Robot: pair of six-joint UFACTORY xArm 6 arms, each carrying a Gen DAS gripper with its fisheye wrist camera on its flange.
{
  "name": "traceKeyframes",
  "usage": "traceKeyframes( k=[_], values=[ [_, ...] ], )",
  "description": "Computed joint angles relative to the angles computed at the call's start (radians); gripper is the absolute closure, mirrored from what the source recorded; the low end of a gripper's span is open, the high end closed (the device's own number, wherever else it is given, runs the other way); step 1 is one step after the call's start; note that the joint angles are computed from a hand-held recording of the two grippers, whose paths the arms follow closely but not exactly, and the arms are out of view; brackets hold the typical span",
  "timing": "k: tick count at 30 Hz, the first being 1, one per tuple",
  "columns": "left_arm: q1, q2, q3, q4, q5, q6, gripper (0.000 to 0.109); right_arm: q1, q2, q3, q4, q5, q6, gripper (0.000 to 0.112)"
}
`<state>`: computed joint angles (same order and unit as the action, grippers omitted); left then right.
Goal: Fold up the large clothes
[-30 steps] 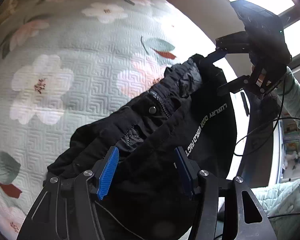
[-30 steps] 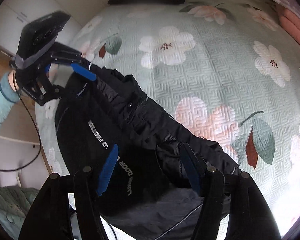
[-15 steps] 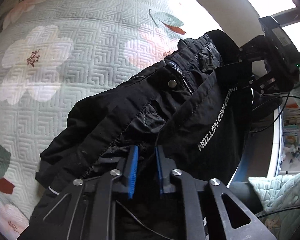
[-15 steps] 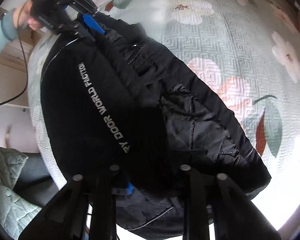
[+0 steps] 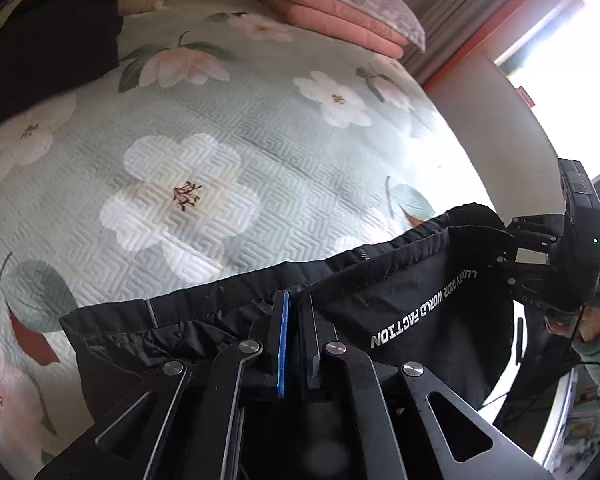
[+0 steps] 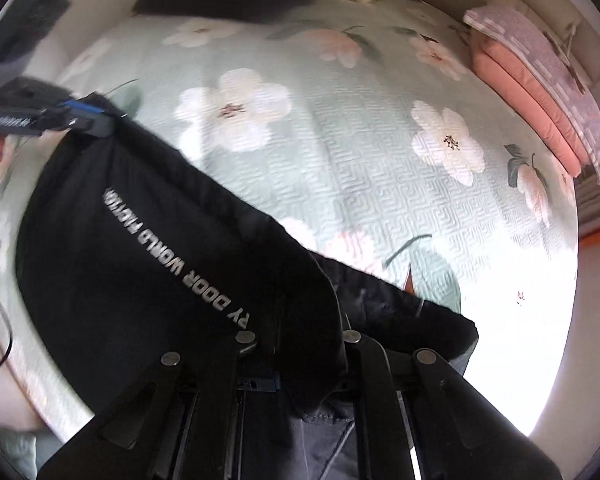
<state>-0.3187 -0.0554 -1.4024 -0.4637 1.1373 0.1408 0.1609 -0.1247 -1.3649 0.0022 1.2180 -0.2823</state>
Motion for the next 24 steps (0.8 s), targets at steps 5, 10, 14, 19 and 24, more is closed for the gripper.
traceKeyframes(
  k=[5, 10, 14, 19, 24],
  values=[
    [-0.023, -0.003, 0.206, -0.003, -0.126, -0.041, 0.100, 0.024, 0.061, 0.140, -0.025, -0.127, 0.074, 0.099],
    [-0.008, -0.046, 0.296, -0.085, -0.191, -0.016, 0.097, -0.013, 0.074, 0.143, 0.037, -0.132, 0.103, 0.099],
    [0.037, -0.081, 0.264, -0.106, -0.127, 0.001, 0.093, -0.095, 0.089, 0.053, 0.226, -0.025, 0.028, 0.082],
    [0.107, -0.174, 0.248, 0.085, -0.139, -0.110, 0.092, -0.222, -0.070, 0.081, 0.327, -0.011, 0.026, 0.044],
    [0.148, -0.330, 0.271, 0.066, -0.061, -0.141, 0.092, -0.176, -0.253, 0.148, 0.128, 0.020, 0.083, 0.044]
  ],
)
